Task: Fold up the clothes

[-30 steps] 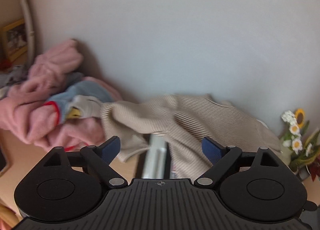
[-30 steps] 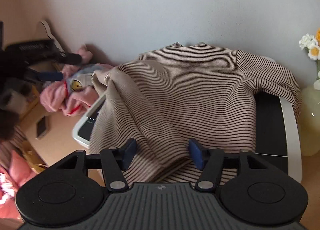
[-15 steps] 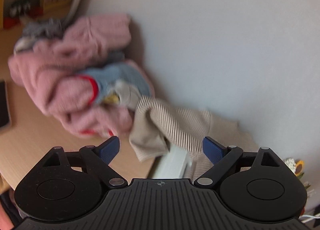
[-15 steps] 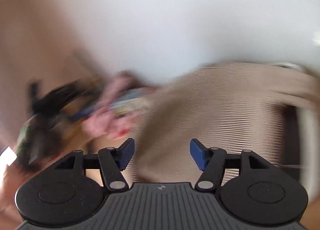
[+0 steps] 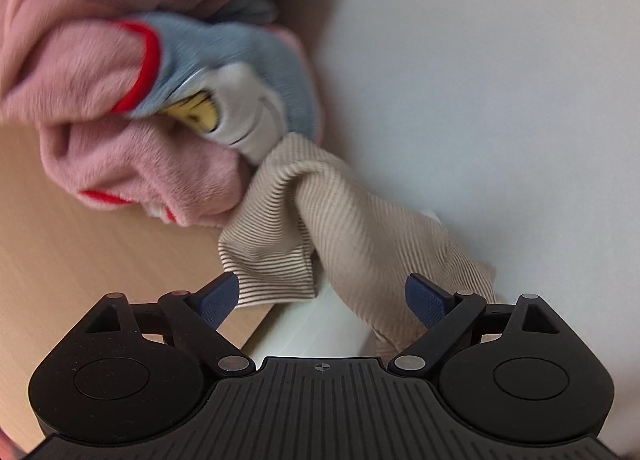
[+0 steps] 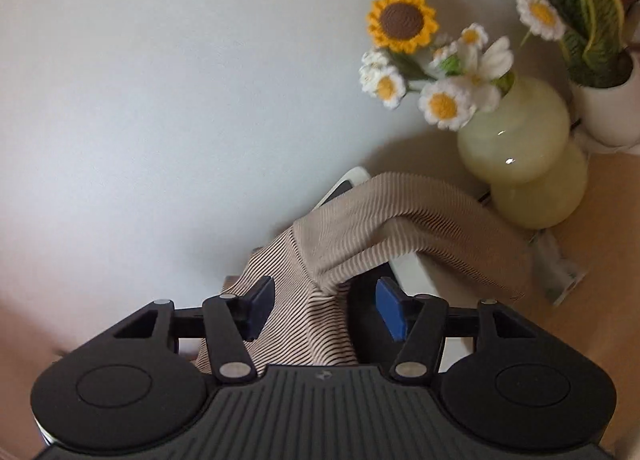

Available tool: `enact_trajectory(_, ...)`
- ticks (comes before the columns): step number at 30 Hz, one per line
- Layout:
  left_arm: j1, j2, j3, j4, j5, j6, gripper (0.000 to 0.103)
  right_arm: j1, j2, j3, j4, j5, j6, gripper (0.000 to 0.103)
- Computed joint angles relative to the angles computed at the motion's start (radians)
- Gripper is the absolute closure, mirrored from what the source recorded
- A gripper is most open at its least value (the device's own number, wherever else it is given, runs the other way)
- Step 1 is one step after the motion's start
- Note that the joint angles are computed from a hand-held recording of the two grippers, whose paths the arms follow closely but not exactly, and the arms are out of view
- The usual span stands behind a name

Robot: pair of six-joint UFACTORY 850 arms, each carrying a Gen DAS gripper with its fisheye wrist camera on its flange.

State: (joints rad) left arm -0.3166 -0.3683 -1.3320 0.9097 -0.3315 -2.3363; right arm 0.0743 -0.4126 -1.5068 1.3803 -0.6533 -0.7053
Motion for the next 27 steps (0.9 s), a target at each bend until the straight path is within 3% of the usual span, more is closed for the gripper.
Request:
enact_trajectory(4,0.033,-0.031,0.026,0.142,0.064,-0.335,0.009,0.060,-0.017,-0.015,-0.015,-0.011,-0.108,0.046)
enact_trajectory(6,0.045,-0.052,0.015,0.175,0.078,-0.415,0.011,0.087,-0.034,-0.036,-0.045,-0.031,-0.146,0.046)
enact_trajectory(7,0.049,-0.065,-0.002,0.148,0.074,-0.392,0.021,0.101,-0.040,-0.043,-0.070,-0.029,-0.154,0.046)
enact_trajectory(8,0.053,-0.082,-0.030,0.104,0.062,-0.327,0.041,0.114,-0.043,-0.049,-0.102,-0.024,-0.159,0.046)
enact_trajectory(9,0.056,-0.103,-0.070,0.057,0.044,-0.222,0.051,0.125,-0.048,-0.056,-0.130,-0.023,-0.162,0.046)
enact_trajectory(10,0.053,-0.126,-0.123,0.040,0.003,-0.118,0.067,0.131,-0.053,-0.063,-0.151,-0.026,-0.163,0.045)
enact_trajectory(12,0.020,-0.174,-0.262,0.103,-0.150,0.092,0.075,0.141,-0.065,-0.079,-0.181,-0.038,-0.163,0.044)
enact_trajectory(14,-0.041,-0.205,-0.382,0.275,-0.328,0.259,0.086,0.146,-0.082,-0.098,-0.197,-0.047,-0.156,0.044)
enact_trajectory(16,-0.097,-0.222,-0.463,0.484,-0.459,0.385,0.086,0.153,-0.105,-0.125,-0.212,-0.051,-0.141,0.043)
enact_trajectory(18,-0.142,-0.206,-0.457,0.679,-0.573,0.430,0.081,0.161,-0.129,-0.151,-0.221,-0.052,-0.133,0.042)
enact_trajectory(19,-0.155,-0.200,-0.448,0.728,-0.630,0.461,0.075,0.166,-0.136,-0.157,-0.215,-0.049,-0.142,0.041)
enact_trajectory(20,-0.155,-0.191,-0.427,0.734,-0.668,0.466,0.054,0.171,-0.143,-0.164,-0.213,-0.044,-0.149,0.040)
enact_trajectory(22,-0.144,-0.171,-0.395,0.622,-0.700,0.483,0.028,0.180,-0.147,-0.168,-0.217,-0.028,-0.159,0.038)
enact_trajectory(25,-0.095,-0.137,-0.342,0.314,-0.688,0.483,0.026,0.194,-0.155,-0.181,-0.242,0.005,-0.156,0.037)
enact_trajectory(27,-0.074,-0.121,-0.301,0.134,-0.717,0.453,0.032,0.207,-0.164,-0.201,-0.291,0.043,-0.124,0.037)
